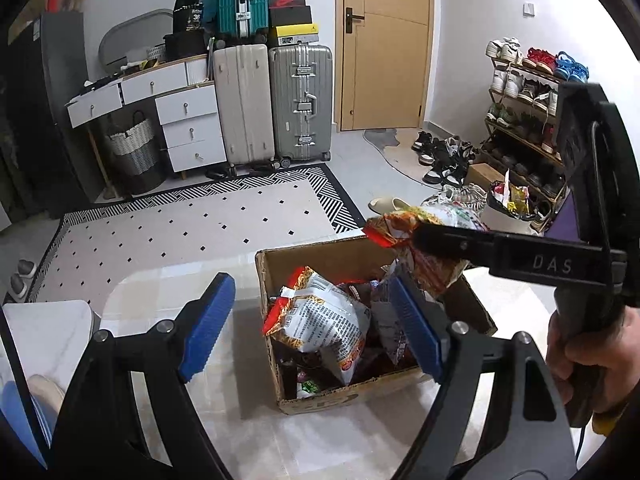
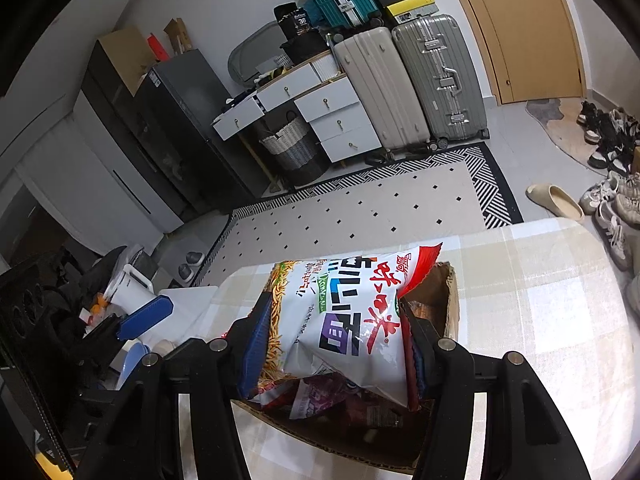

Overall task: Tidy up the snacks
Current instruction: 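Lower both bags into the box and open both grippers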

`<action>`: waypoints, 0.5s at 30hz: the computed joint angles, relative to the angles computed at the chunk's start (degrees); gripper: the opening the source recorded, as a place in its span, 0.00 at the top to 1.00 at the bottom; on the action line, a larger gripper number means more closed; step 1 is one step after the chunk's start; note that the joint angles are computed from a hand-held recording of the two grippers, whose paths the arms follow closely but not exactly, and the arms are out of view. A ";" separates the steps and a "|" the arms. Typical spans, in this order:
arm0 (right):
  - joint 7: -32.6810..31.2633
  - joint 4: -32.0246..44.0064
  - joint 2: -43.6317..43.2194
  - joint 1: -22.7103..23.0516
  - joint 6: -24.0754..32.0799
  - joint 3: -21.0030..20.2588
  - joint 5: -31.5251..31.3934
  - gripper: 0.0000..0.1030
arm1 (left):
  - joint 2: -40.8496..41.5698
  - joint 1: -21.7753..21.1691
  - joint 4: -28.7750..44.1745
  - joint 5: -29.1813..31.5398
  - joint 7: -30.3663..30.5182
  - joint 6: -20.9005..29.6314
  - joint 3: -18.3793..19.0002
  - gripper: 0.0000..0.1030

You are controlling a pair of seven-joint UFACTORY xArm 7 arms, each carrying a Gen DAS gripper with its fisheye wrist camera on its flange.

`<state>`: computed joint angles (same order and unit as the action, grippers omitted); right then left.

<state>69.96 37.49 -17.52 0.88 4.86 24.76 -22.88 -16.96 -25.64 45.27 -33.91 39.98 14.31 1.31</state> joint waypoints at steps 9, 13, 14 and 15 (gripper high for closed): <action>-5.43 2.14 5.27 8.80 4.28 -8.16 7.33 0.44 | -1.10 1.41 -0.64 0.89 -1.22 1.93 -0.20 0.23; -10.04 4.24 6.60 11.62 7.27 -10.23 8.34 0.43 | -1.14 1.10 -1.20 0.22 -0.42 1.86 0.61 0.23; -9.78 5.17 6.86 11.38 8.66 -9.63 7.08 0.41 | -1.33 1.12 -1.33 0.09 -0.26 1.96 0.74 0.23; -9.47 6.07 6.92 11.04 10.31 -8.92 4.80 0.41 | -1.41 1.36 -1.30 0.35 -0.48 2.09 0.62 0.23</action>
